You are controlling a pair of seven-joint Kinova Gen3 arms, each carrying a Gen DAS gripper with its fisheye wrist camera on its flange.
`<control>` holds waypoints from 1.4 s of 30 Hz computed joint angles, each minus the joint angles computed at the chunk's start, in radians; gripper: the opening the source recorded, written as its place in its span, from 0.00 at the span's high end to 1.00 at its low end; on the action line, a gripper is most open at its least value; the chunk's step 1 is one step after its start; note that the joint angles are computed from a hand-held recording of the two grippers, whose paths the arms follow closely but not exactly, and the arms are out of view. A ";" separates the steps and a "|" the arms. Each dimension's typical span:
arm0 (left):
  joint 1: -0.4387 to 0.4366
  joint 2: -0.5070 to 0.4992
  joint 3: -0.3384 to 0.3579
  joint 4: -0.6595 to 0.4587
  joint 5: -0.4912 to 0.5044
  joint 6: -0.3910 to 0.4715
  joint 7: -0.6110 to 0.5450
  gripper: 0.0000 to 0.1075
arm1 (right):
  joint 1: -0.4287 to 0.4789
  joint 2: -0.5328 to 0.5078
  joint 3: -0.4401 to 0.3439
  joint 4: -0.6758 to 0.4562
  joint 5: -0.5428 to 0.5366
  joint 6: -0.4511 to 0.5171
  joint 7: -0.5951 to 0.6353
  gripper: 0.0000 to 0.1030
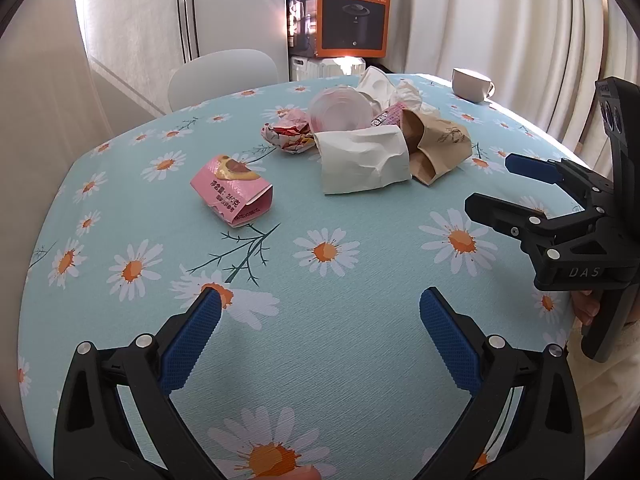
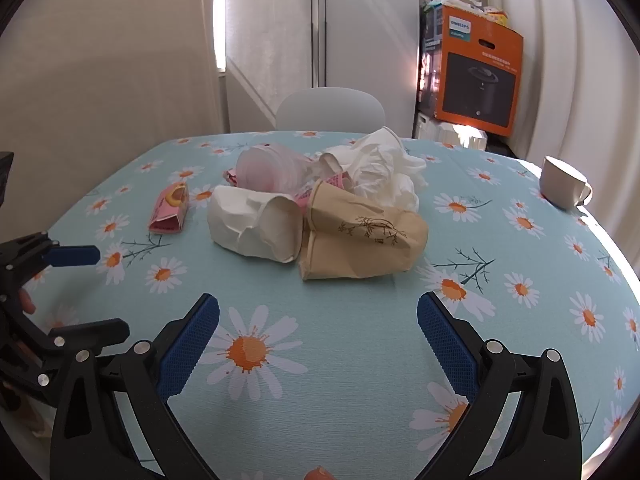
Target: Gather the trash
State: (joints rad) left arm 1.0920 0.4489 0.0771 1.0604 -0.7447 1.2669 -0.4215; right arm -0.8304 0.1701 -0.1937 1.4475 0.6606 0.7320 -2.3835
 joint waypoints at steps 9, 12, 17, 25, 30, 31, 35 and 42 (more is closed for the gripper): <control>-0.008 -0.004 0.004 0.006 0.014 -0.009 -0.001 0.10 | -0.004 -0.005 0.001 0.005 0.012 0.000 -0.019 0.07; -0.015 -0.007 0.006 0.005 0.026 -0.011 0.001 0.10 | -0.004 -0.008 0.001 0.011 0.022 -0.006 -0.035 0.07; -0.025 -0.004 0.007 -0.006 0.045 -0.001 -0.001 0.10 | 0.022 0.013 -0.007 -0.033 -0.059 0.031 0.012 0.07; -0.024 0.037 -0.013 -0.104 0.064 0.094 -0.046 0.10 | 0.051 0.073 0.020 -0.163 -0.197 0.147 0.064 0.07; -0.046 0.061 -0.034 -0.182 0.092 0.162 -0.075 0.10 | 0.020 0.136 0.054 -0.278 -0.188 0.238 0.110 0.07; -0.054 0.066 -0.037 -0.200 0.102 0.178 -0.084 0.10 | 0.014 0.150 0.061 -0.303 -0.187 0.257 0.122 0.07; -0.094 0.086 -0.047 -0.263 0.150 0.218 -0.112 0.10 | 0.016 0.214 0.079 -0.420 -0.226 0.335 0.194 0.07; -0.167 0.169 -0.072 -0.446 0.245 0.310 -0.221 0.10 | 0.034 0.335 0.117 -0.632 -0.325 0.474 0.322 0.07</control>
State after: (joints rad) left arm 0.9250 0.6176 0.0050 0.6140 -0.4994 1.5771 -0.6421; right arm -0.7965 0.5046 -0.0766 0.8150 0.3356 1.2061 -2.0617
